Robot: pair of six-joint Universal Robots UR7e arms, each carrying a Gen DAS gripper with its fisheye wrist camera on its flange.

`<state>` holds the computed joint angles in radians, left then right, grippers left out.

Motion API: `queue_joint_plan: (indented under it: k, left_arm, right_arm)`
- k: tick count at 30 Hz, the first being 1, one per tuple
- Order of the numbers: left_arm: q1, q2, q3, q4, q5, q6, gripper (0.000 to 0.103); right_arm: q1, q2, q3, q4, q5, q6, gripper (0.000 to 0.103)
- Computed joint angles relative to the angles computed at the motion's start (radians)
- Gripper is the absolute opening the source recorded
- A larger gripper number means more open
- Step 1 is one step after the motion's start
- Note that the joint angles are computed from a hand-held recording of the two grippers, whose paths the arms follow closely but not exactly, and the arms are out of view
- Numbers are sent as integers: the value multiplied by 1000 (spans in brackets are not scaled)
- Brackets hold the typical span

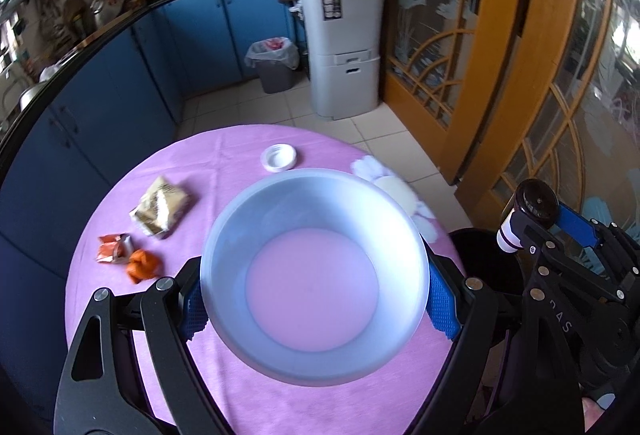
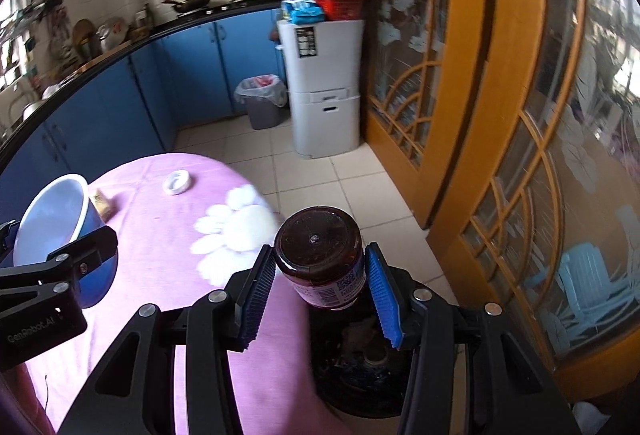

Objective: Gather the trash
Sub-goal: 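Carry the bowl and brown bottle over the black bin with both tools, then open both tools to drop the bottle and bowl into the bin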

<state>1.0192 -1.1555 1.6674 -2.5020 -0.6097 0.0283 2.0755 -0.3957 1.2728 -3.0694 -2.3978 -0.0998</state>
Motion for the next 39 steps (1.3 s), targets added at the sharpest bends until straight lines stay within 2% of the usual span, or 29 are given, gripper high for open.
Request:
queue_joint_plan:
  k: [8,18,20,21,22,27,33,39]
  left_arm:
    - [-21,78,-40,6,-13,12,83]
    - [-33,159,-95,11,-13,32,83]
    - [-34,169,-103,12,-13,36,83]
    - [-35,176,-108,12,-13,38,83]
    - [-36,180,-111,12,-13,40,83]
    - [-40,198,-122,16,-21,45,83]
    - [-48,218,-132,15,-36,56,83]
    - [-59,241,-145,23,-73,65,84]
  right_arm:
    - [-48,-44,59,-21,-2,40,46]
    - [-97,-72,88,-59,20,34,47]
    - [-102,-75,91,-56,22,40,54]
    - [-106,-78,98,-67,30,37,72]
    - [-107,-78,103,-96,28,25,78]
    - [-110,-78,108,-120,7,8,78]
    - [-112,-74,112,-177,-72,-8,78]
    - [-125,-98,142,-210,-101,-5,78]
